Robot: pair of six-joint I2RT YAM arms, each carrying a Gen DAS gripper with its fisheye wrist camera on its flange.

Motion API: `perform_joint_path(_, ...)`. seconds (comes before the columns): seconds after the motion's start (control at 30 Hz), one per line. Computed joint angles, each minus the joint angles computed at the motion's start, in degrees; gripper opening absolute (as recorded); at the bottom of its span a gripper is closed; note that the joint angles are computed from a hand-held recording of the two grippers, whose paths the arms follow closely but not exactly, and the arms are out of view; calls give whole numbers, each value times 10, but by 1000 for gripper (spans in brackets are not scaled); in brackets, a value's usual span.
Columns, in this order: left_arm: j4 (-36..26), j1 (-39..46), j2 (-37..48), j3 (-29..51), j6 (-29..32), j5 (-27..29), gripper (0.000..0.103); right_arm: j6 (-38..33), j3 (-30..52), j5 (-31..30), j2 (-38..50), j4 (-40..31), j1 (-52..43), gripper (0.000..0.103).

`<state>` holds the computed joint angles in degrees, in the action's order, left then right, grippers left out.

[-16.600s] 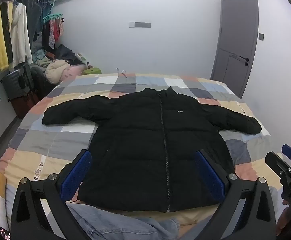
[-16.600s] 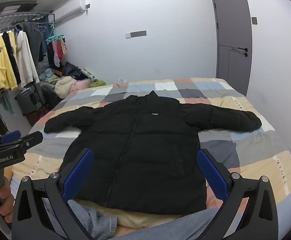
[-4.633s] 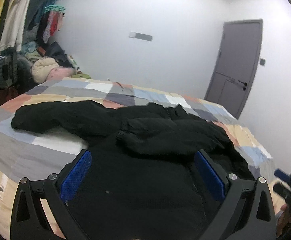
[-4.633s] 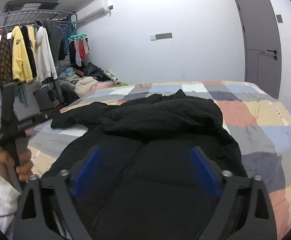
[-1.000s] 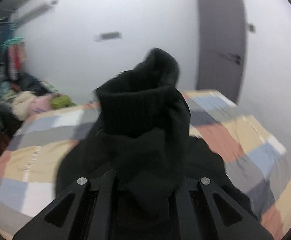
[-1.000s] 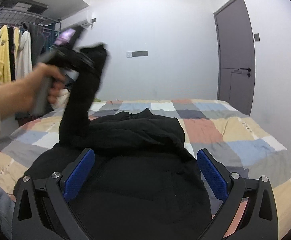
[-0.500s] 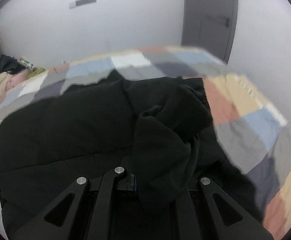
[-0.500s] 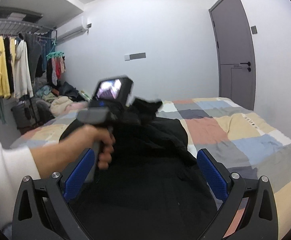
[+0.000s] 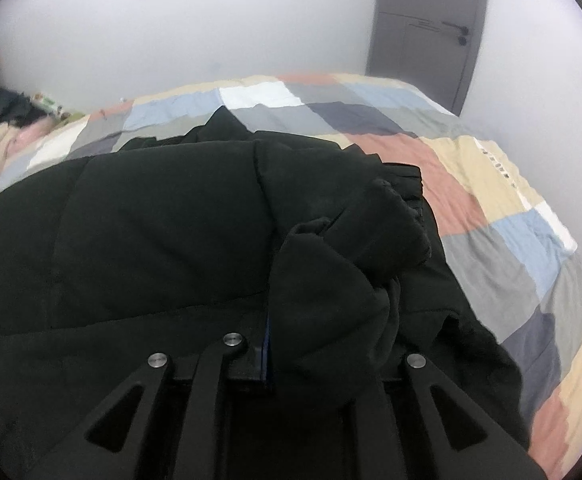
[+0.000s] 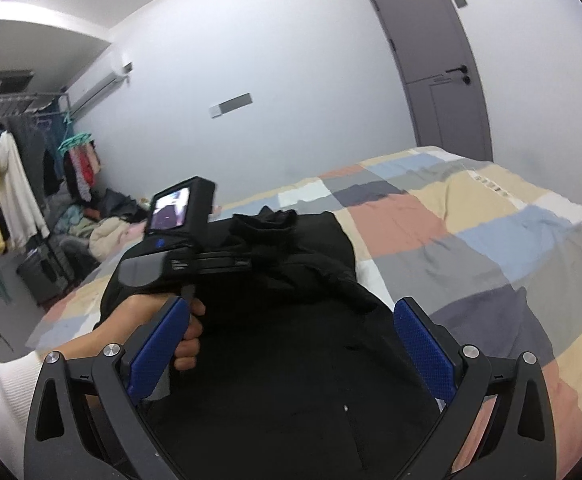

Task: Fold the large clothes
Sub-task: 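Release the sleeve with the left tool and withdraw it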

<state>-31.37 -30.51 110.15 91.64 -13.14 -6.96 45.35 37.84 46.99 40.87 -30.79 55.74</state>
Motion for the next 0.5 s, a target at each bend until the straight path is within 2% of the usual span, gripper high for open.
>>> perform_joint_path(0.17, -16, 0, -36, -13, -30, 2, 15, -6, 5, 10, 6, -10, 8, 103)
perform_joint_path(0.23, -26, -4, -56, -21, -24, 3, 22, -3, 12, 24, 12, -19, 18, 103)
perform_joint_path(0.27, -27, -5, -65, -26, -21, 6, 34, -1, 14, 30, 14, -24, 24, 103)
perform_joint_path(0.3, -22, -7, -85, -40, -18, 4, 57, -3, 15, 31, 16, -24, 24, 103)
perform_joint_path(0.33, -16, -8, -99, -51, -16, 2, 69, -4, 18, 34, 20, -24, 28, 103)
perform_joint_path(0.37, -1, -7, -125, -73, -12, 6, 86, -4, 19, 39, 24, -24, 32, 103)
perform_joint_path(0.4, 13, -7, -149, -93, -10, 11, 94, -5, 22, 44, 28, -26, 38, 103)
perform_joint_path(0.5, 22, 5, -213, -130, -7, 21, 101, -7, 27, 48, 33, -25, 49, 103)
